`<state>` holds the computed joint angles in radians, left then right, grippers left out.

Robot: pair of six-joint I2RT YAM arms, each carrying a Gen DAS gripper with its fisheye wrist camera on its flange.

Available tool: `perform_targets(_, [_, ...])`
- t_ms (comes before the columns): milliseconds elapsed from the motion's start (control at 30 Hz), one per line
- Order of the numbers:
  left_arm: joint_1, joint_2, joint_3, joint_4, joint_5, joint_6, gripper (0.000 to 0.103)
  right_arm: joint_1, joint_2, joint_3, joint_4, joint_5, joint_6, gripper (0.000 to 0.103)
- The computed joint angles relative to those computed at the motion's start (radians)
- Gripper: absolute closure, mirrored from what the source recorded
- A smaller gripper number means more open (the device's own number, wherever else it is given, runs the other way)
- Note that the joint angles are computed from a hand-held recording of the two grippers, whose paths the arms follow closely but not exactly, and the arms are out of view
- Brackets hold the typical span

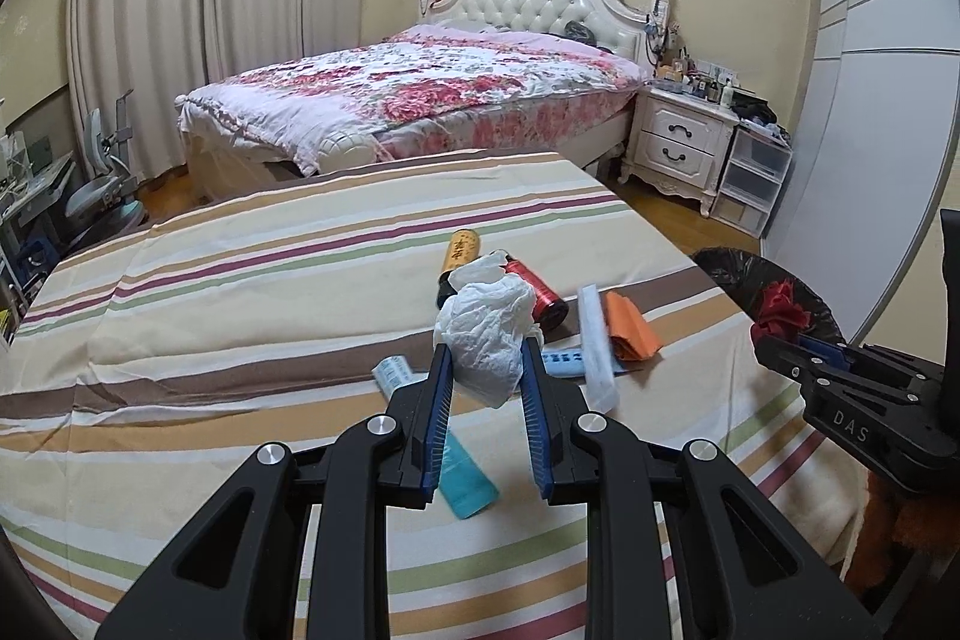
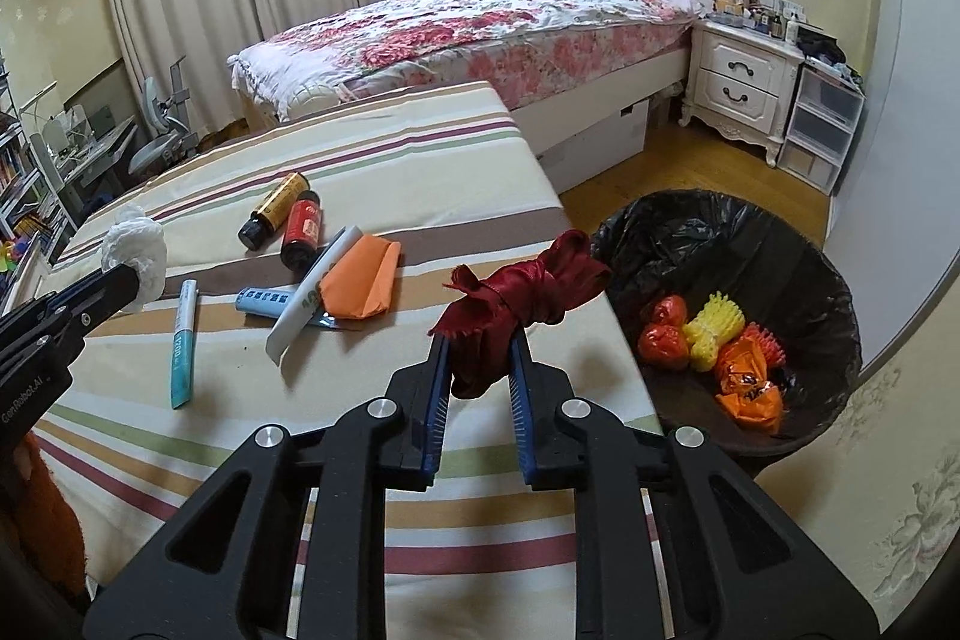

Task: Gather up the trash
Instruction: 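Carry the ribbon and tissue in both grippers over the black bin, then open both grippers to drop the ribbon and tissue into the bin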

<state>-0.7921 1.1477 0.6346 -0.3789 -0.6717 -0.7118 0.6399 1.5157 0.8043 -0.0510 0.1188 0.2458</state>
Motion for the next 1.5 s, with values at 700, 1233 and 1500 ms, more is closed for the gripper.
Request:
perform_targets(700, [-0.003,0.537,0.432,0.226,0.136,0.235,0.079,-0.306,0.005,0.019,0.026,-0.049,-0.099,0.084])
perform_targets(1233, [0.055,0.844,0.740,0.183,0.255,0.327,0.079,-0.415,0.171,0.145,0.024,-0.073,-0.096,0.084])
perform_targets(1500, [0.049,0.926,0.862,0.144,0.260,0.348,0.079,-0.447,0.214,0.168,0.031,-0.083,-0.086,0.083])
